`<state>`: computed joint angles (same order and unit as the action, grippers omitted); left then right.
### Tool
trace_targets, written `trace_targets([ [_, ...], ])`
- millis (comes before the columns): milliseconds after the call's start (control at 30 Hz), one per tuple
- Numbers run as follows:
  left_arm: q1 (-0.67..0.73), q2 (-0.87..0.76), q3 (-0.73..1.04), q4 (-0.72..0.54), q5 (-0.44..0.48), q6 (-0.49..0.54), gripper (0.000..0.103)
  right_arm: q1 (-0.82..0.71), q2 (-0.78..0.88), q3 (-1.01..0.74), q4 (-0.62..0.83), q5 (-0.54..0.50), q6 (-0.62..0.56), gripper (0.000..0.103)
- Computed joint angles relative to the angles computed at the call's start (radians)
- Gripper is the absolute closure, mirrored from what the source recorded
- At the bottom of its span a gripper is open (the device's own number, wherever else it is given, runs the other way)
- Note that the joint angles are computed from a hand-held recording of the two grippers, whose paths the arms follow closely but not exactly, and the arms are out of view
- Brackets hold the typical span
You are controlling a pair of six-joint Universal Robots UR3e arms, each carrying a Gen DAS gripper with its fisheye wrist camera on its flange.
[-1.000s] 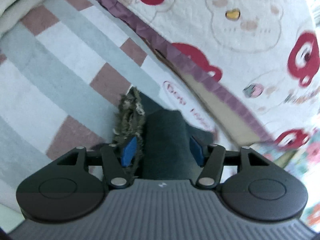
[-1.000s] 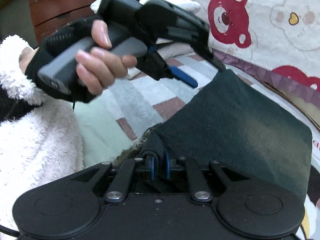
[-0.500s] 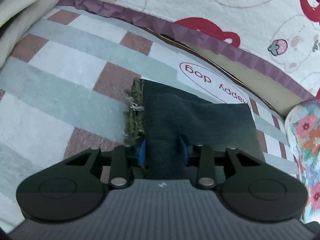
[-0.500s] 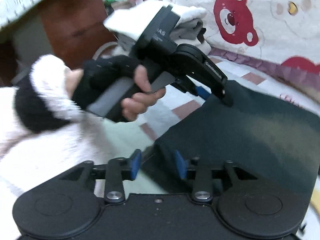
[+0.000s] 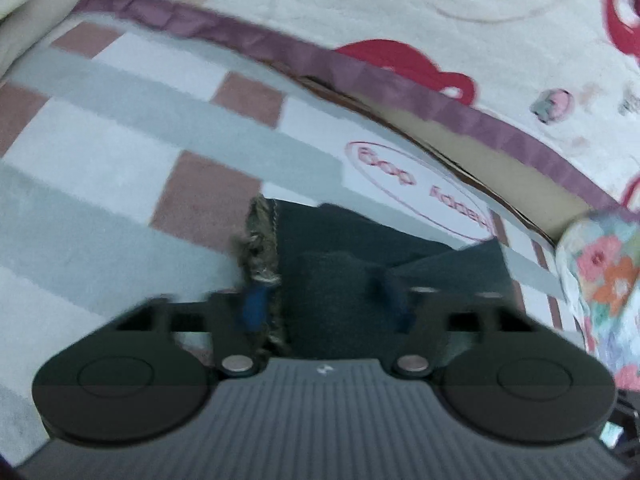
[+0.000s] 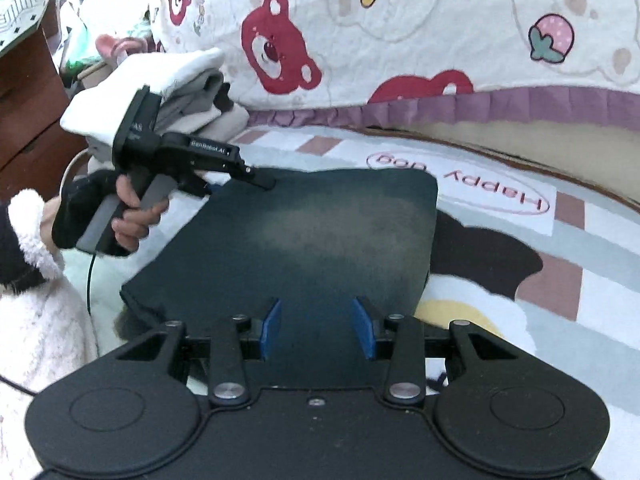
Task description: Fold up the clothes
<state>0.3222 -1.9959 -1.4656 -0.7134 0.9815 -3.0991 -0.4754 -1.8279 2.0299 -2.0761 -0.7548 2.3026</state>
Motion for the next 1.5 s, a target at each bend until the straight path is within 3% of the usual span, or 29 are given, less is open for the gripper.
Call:
trace_targets([
  [67, -0.022, 0.046, -0.049, 0.059, 0.037, 0.063, 0.072, 0.006, 0.01, 0.005, -0.009, -0.008, 0.003, 0.058],
  [133, -0.063, 0.092, -0.102, 0.14, 0.102, 0.109, 0.074, 0.017, 0.02, 0.013, -0.041, -0.017, 0.016, 0.058],
  [300, -0.103, 0.111, -0.133, 0.212, 0.162, 0.115, 0.076, 0.029, 0.047, 0.008, -0.072, -0.021, 0.027, 0.056],
  [433, -0.075, 0.047, -0.061, 0.122, 0.109, 0.02, 0.061, 0.033, 0.055, -0.001, -0.049, -0.012, 0.018, 0.055],
  [500, -0.059, 0.025, -0.049, 0.105, 0.074, -0.013, 0.059, 0.032, 0.054, 0.006, -0.052, -0.009, 0.013, 0.054],
  [600, -0.043, 0.0, -0.036, 0.092, 0.035, -0.051, 0.074, 0.024, 0.058, 0.01, -0.048, 0.004, 0.01, 0.054],
  [667, -0.083, 0.037, -0.07, 0.169, 0.094, -0.005, 0.083, 0.017, 0.059, 0.013, -0.043, 0.012, 0.004, 0.053],
  [733, -0.144, 0.061, -0.083, 0.257, 0.165, 0.053, 0.086, 0.009, 0.055, 0.018, -0.041, 0.011, -0.01, 0.053],
  [967, -0.196, -0.063, 0.197, 0.167, 0.19, 0.027, 0.086, 0.009, 0.058, -0.019, 0.014, 0.029, -0.06, 0.051],
  [1067, -0.221, -0.129, 0.226, 0.248, 0.268, 0.065, 0.087, 0.048, 0.088, -0.051, 0.012, 0.024, -0.066, 0.051],
  [1133, -0.219, -0.16, 0.235, 0.234, 0.29, 0.059, 0.088, 0.086, 0.12, -0.064, -0.016, 0.01, -0.057, 0.05],
  [1300, -0.096, -0.082, 0.172, 0.073, 0.111, -0.078, 0.083, 0.132, 0.135, -0.085, -0.005, -0.008, -0.068, 0.05],
  [1400, -0.02, 0.006, 0.071, 0.014, 0.048, -0.112, 0.073, 0.144, 0.1, -0.07, 0.015, -0.013, -0.121, 0.05],
  [1433, 0.0, 0.037, 0.031, -0.001, 0.043, -0.121, 0.062, 0.149, 0.089, -0.066, 0.021, -0.015, -0.141, 0.05],
  [1500, 0.04, 0.107, -0.063, -0.013, 0.022, -0.14, 0.056, 0.167, 0.07, -0.06, 0.026, -0.022, -0.178, 0.049],
])
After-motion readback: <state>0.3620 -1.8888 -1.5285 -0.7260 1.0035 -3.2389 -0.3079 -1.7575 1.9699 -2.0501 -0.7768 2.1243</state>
